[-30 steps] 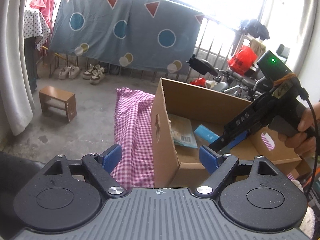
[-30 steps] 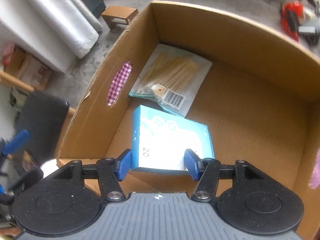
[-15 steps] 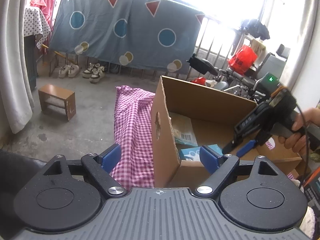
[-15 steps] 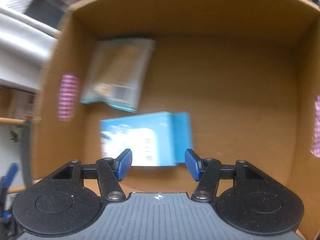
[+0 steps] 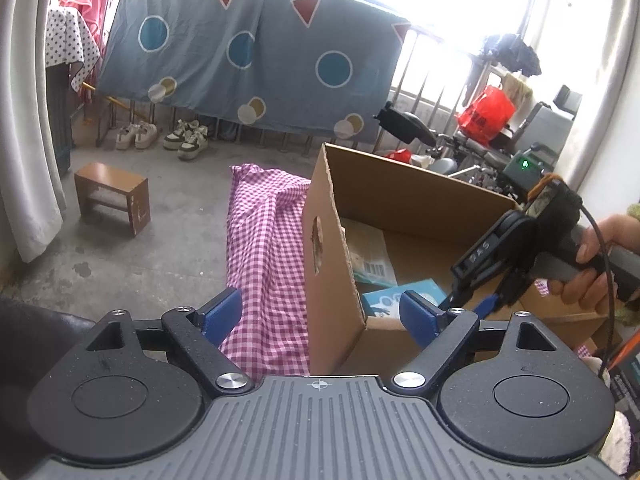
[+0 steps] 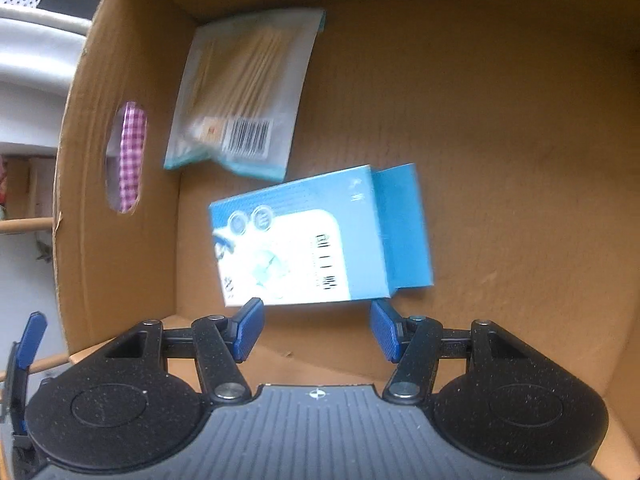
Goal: Organize soft objects
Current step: 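Push the carton upright against the box wall with the right gripper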
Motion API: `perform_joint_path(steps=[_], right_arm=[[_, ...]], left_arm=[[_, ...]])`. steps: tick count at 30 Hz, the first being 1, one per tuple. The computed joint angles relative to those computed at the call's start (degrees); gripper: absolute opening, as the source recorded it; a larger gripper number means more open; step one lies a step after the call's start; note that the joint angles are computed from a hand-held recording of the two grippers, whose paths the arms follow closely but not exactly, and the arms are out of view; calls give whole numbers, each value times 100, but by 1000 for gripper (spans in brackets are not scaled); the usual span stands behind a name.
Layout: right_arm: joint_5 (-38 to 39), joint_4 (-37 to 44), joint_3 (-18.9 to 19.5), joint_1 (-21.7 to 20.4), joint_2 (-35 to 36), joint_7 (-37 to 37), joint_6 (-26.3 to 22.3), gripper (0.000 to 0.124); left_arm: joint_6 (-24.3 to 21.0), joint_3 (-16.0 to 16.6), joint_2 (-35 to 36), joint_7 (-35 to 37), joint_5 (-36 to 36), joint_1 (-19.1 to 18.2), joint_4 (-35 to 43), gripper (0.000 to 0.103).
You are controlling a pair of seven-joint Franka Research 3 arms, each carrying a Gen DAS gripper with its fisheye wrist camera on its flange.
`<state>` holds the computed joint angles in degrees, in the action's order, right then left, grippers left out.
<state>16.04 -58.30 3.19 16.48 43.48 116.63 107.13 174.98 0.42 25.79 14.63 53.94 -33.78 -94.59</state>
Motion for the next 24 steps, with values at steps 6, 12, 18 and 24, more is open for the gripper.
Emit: perform_joint_path(steps=[6,12,18,24], right_arm=[[-534,-386,-313,130,-299,475,221,61],[-171,-449,-99,-119,-213,461,251,66],[288,-576,94,-184,-244,328,318,66],[657,-720,176,-260,-313,222,421,66]], left_arm=[[58,-126,34,294,-145,51,-14,94],[216,-258,146,821,-406,71,4,100],[378,-833,443,1795,-1276,468,160,100],[237,-1398,714,2699,-1981,774,386,101]])
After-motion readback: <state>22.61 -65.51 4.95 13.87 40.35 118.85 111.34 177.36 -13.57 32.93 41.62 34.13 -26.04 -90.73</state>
